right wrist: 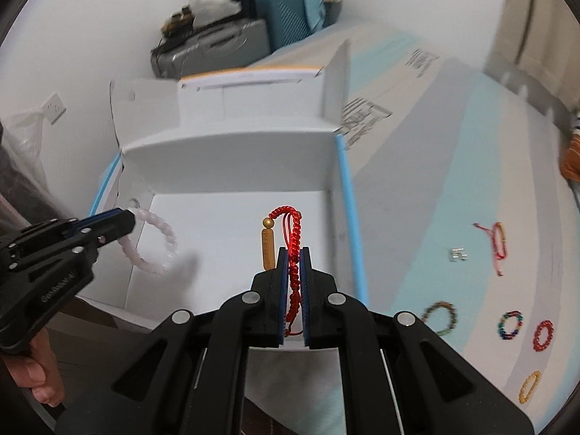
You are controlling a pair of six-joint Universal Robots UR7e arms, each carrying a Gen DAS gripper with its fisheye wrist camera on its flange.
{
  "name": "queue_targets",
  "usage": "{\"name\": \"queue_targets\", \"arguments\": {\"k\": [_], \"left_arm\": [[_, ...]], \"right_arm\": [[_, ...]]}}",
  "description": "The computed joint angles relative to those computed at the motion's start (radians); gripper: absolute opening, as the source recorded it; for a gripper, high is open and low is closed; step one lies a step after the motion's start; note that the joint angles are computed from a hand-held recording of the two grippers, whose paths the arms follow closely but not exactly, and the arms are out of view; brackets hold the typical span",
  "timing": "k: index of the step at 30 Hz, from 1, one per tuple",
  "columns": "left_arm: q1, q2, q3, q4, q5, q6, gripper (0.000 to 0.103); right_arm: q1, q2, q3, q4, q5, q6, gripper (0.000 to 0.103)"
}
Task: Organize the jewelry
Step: 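Carry both bracelets over the open white box with both tools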
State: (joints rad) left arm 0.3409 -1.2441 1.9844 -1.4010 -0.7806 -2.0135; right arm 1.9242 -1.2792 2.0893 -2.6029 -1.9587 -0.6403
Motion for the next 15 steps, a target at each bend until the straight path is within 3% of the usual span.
{"name": "queue_targets", "arguments": {"k": [8,15], "left_arm": [[0.041,-0.118,0.109,-0.056,-0.098,-0.018,0.009],[0.090,-0.152,0.160,-0.118,-0.156,0.022,0.009]], "right_arm": [[0.033,0.123,-0.048,0.077,-0.094,0.099,0.005],[0.030,0.208,-0.084,0.142,-0.165,0.168,0.006]]}}
